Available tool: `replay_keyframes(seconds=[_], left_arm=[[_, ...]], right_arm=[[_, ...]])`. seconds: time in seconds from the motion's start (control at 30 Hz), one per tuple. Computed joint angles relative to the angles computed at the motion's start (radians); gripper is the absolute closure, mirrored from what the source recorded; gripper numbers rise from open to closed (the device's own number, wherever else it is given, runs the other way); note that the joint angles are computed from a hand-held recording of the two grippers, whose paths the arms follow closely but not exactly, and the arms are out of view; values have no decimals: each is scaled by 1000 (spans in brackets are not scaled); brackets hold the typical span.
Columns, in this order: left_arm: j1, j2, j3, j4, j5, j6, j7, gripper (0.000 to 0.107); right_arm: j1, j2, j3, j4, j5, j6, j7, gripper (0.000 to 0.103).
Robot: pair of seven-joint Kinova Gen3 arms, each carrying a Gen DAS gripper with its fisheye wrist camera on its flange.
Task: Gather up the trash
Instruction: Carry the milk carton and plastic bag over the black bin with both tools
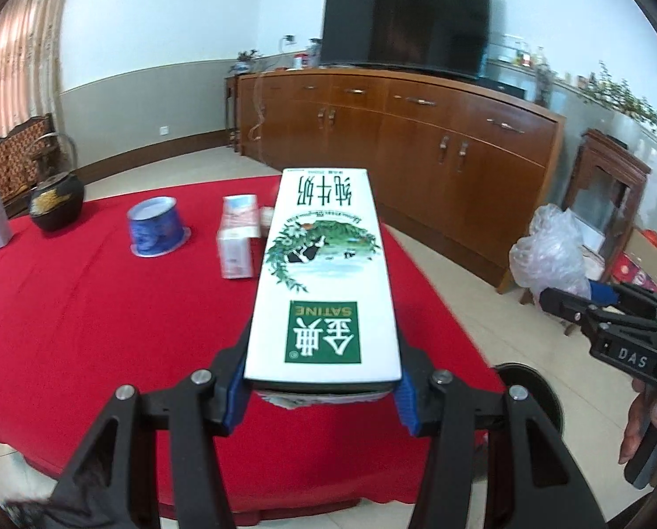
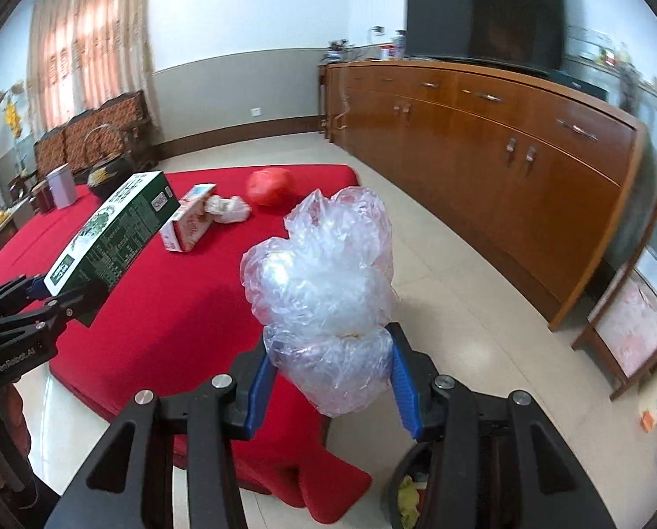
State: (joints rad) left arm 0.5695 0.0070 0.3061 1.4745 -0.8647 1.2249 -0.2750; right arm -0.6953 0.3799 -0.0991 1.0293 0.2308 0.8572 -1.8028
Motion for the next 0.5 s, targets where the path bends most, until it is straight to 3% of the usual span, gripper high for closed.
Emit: replay_keyframes(seconds=[0.3,0.5], left_arm=[[124,82,9,-41,-75,-34,73,53],[205,136,-16,-75,-71,-58,75,53]], right_arm=[[74,-179,9,302,63,-128,-116,54],[158,-280,-12,471,99,-186,-170,54]])
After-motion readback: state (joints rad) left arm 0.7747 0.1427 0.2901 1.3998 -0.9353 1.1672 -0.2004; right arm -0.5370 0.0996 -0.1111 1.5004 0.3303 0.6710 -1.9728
